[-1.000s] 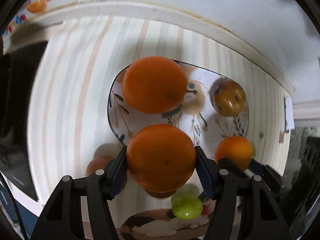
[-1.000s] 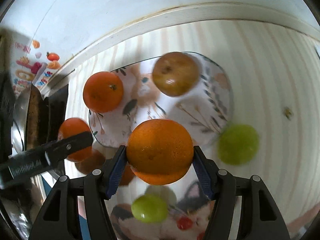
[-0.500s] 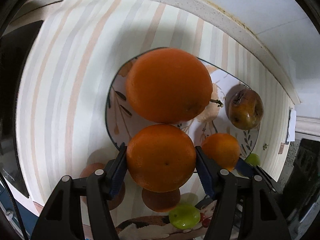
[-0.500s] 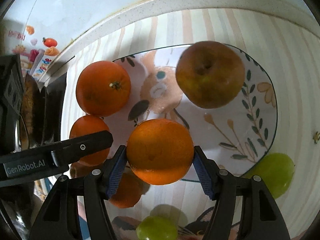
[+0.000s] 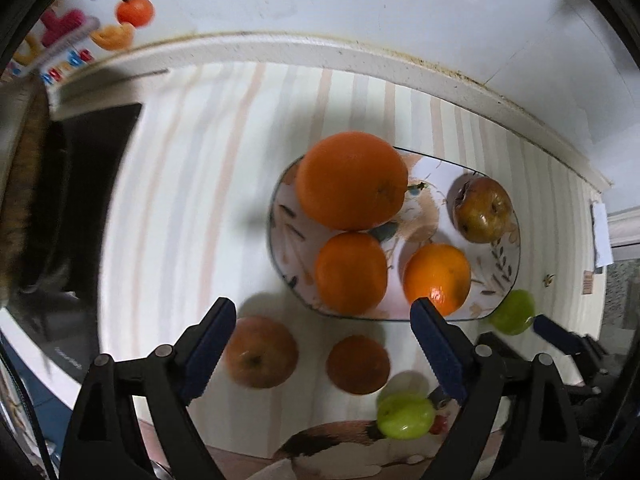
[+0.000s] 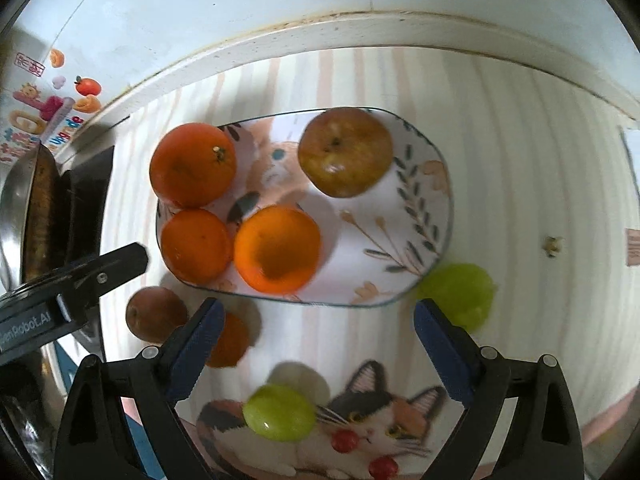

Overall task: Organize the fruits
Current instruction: 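Lower the orange onto the plate with the left tool while the right tool sets its orange beside it, then grasp the red-brown apple with the left tool while the right tool grasps a green apple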

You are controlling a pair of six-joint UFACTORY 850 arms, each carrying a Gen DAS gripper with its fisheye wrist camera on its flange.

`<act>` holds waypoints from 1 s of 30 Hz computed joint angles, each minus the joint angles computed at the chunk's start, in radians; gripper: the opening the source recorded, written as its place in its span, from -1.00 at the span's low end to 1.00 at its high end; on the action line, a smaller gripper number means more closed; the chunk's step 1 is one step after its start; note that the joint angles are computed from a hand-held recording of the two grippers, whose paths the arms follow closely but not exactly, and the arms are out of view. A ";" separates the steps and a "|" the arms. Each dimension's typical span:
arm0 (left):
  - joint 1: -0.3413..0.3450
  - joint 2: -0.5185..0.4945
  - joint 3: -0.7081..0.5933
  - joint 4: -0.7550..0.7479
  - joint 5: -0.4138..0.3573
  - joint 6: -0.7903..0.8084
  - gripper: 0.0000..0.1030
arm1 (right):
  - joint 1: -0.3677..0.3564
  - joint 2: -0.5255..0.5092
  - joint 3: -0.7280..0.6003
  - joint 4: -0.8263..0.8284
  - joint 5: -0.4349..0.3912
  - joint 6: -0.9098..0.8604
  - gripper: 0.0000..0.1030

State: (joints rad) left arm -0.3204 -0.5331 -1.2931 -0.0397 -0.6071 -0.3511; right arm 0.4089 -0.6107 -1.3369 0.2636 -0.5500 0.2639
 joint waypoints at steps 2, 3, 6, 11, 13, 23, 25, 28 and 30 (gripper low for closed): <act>-0.013 0.032 0.030 0.064 0.015 -0.050 0.73 | 0.004 0.026 0.022 -0.038 -0.001 0.033 0.89; -0.019 0.046 0.043 0.095 0.020 -0.076 0.73 | 0.006 0.038 0.031 -0.061 -0.004 0.056 0.89; -0.033 0.088 0.082 0.147 0.031 -0.130 0.73 | 0.011 0.077 0.063 -0.073 0.001 0.079 0.89; -0.057 0.164 0.147 0.219 0.051 -0.198 0.73 | 0.029 0.146 0.115 -0.140 0.017 0.158 0.89; -0.063 0.187 0.160 0.218 0.054 -0.196 0.73 | 0.040 0.179 0.138 -0.181 0.025 0.205 0.89; -0.070 0.328 0.276 0.200 0.099 -0.197 0.73 | 0.080 0.313 0.225 -0.220 0.064 0.297 0.89; -0.060 0.343 0.308 0.191 0.103 -0.195 0.73 | 0.087 0.310 0.241 -0.143 0.068 0.240 0.89; -0.042 0.324 0.340 0.215 0.086 -0.210 0.73 | 0.103 0.271 0.255 -0.040 0.067 0.155 0.89; -0.025 0.300 0.351 0.200 0.075 -0.198 0.73 | 0.105 0.231 0.262 0.094 0.069 0.042 0.89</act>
